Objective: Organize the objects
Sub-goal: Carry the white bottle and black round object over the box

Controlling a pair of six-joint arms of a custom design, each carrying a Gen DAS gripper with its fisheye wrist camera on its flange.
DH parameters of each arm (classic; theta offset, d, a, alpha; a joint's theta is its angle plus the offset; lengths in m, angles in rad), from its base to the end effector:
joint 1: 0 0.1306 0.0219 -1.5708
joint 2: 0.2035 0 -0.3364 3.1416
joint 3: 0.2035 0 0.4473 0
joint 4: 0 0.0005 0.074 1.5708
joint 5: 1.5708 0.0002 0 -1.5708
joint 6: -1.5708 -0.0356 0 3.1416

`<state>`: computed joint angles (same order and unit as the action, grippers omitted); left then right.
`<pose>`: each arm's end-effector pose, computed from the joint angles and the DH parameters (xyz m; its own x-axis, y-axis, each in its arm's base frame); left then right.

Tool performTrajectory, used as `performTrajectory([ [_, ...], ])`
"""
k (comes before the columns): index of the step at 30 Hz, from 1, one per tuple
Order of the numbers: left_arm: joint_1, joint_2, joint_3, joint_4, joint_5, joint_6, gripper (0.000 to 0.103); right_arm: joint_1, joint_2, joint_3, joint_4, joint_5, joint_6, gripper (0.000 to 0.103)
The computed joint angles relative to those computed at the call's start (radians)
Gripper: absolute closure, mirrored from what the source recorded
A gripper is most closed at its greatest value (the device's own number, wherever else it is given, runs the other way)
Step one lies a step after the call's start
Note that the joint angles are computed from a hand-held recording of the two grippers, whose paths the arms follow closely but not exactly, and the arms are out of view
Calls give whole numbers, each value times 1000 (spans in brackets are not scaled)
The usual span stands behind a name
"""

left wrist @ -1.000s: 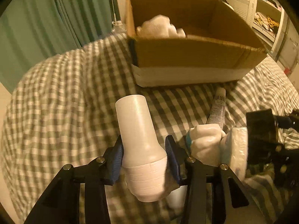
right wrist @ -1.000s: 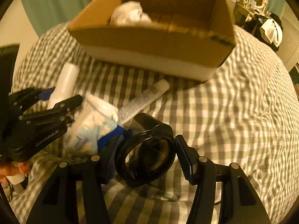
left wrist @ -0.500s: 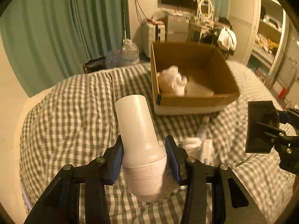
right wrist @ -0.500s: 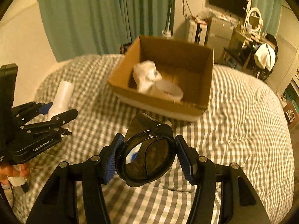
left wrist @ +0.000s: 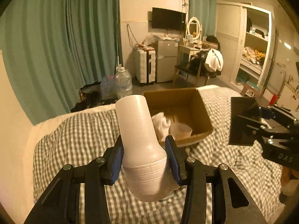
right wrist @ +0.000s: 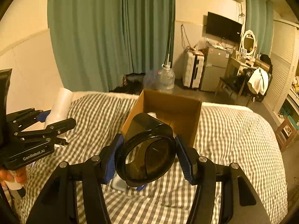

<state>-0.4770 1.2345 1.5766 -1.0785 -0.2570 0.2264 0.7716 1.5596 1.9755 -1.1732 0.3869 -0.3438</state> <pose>0.4294 -0.2123 0.5411 -0.6436 0.0882 -0.7603 0.1358 0.9907 0.0000 0.4204 0.3895 0.5679 -0.6150 -0.1628 -0.7715 -0.2569 0.9664 0.0009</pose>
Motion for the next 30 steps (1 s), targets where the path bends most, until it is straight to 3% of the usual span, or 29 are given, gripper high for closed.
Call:
performTrajectory([
  [7,-3,195,201,-6,20,-48,59,-70,63,92,32,-34,23,47],
  [16,9,399,360,38,109,-111,59,-174,192,192,72,-85,35,47],
  [30,57,657,512,49,158,-117,58,-268,407,285,103,-185,-7,47],
])
